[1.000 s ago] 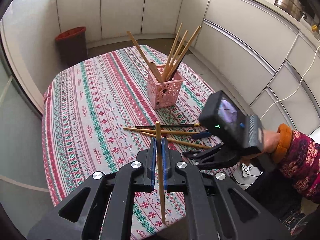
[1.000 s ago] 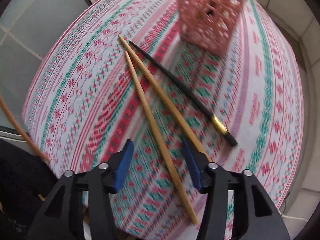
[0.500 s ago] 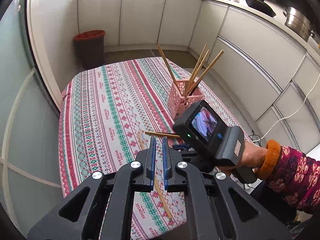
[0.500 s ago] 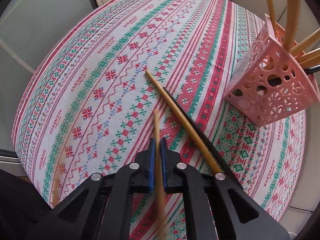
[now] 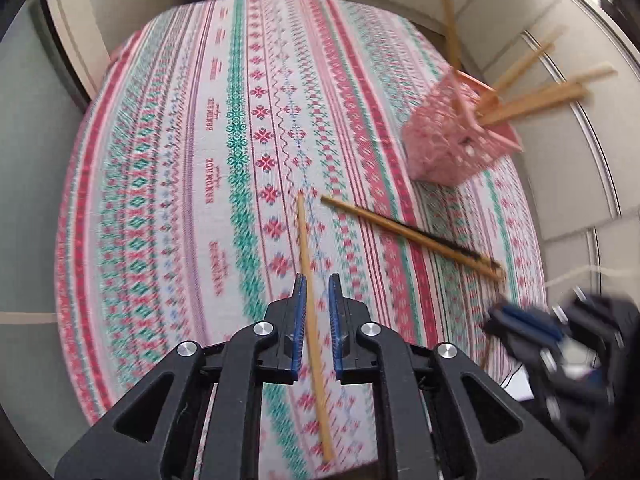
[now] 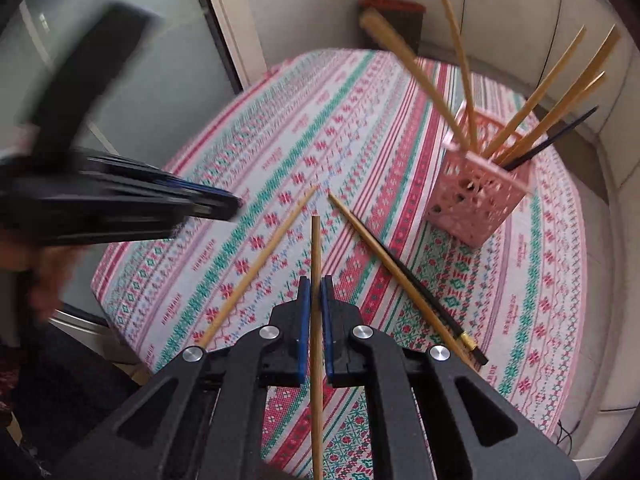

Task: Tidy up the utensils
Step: 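Grasp a bamboo chopstick with the right tool while the left tool holds its chopstick, then carry both held chopsticks over the pink basket, lower them in and open both tools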

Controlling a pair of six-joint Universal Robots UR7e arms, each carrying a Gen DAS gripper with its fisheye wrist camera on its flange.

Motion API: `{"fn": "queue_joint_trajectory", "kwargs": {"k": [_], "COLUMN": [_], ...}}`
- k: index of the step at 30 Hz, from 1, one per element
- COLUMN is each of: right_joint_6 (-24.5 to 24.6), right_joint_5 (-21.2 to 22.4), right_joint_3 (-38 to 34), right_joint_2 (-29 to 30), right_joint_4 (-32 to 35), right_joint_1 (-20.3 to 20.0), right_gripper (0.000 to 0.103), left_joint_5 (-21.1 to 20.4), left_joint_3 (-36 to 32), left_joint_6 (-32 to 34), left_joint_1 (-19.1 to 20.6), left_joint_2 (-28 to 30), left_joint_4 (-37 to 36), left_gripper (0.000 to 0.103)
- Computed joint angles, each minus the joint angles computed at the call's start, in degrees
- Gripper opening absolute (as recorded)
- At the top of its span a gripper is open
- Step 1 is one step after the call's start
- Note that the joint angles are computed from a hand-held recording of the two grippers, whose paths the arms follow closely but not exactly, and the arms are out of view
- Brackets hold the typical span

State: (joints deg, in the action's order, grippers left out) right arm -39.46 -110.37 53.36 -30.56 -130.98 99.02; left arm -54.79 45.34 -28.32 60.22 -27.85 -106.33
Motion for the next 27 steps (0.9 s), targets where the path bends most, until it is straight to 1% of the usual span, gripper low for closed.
{"fn": "queue_joint_trajectory", "kwargs": {"k": [2, 7, 8, 9, 10, 11, 12, 14, 15, 18, 20, 23, 24, 27], "right_joint_6": [-0.7, -1.7, -1.9, -1.9, -1.7, -1.4, -1.3, -1.0, -0.8, -0.7, -0.1, 1.7, 2.3, 5.1], "right_joint_5": [1.1, 4.8, 5.0, 5.1, 5.2, 5.6, 5.9, 6.6, 7.0, 9.1, 11.1, 14.9, 16.1, 20.1], "right_joint_3": [0.4, 3.6, 3.5, 3.4, 3.2, 2.9, 2.9, 3.2, 3.5, 4.7, 5.8, 6.7, 6.8, 6.1], "right_joint_2": [-0.7, -4.5, -4.6, -4.7, -4.7, -4.8, -5.0, -5.4, -5.7, -6.9, -8.3, -10.1, -10.6, -11.6], "right_joint_4": [-1.1, -2.4, -2.5, -2.5, -2.7, -2.7, -2.8, -3.6, -4.0, -5.7, -6.6, -7.6, -7.7, -7.7], "right_joint_1": [0.1, -0.4, -0.5, -0.6, -0.7, -0.9, -0.9, -0.9, -0.9, -0.8, -0.8, -1.1, -1.1, -1.2], "right_gripper": [0.006, 0.006, 0.006, 0.006, 0.006, 0.006, 0.006, 0.006, 0.006, 0.006, 0.006, 0.006, 0.006, 0.006], "left_joint_5": [-0.2, 1.7, 2.2, 3.8, 4.5, 6.2, 7.2, 6.8, 7.4, 7.1, 7.4, 10.4, 12.1, 16.6], "left_joint_3": [-4.2, -13.4, -14.4, -14.4, -15.8, -16.8, -15.7, -11.4, -7.8, 3.8, 11.6, 20.2, 22.3, 25.4], "left_joint_6": [-2.6, -7.7, -8.1, -7.6, -8.1, -9.3, -9.8, -9.7, -9.8, -7.2, -3.9, 0.9, 2.4, 5.5], "left_joint_1": [1.1, 2.5, 2.6, 2.3, 2.2, 2.0, 1.8, 1.9, 1.8, 1.1, -0.2, -3.5, -4.6, -7.4], "left_joint_2": [2.8, 9.0, 9.8, 10.1, 10.8, 11.4, 10.9, 8.8, 6.9, -0.1, -5.1, -11.2, -12.6, -14.7], "left_joint_4": [1.3, 7.9, 8.9, 8.2, 10.0, 12.0, 11.7, 7.5, 4.9, -6.3, -14.1, -23.2, -25.5, -31.7], "left_gripper": [0.018, 0.018, 0.018, 0.018, 0.017, 0.004, 0.005, 0.005, 0.004, 0.004, 0.004, 0.004, 0.004, 0.004]}}
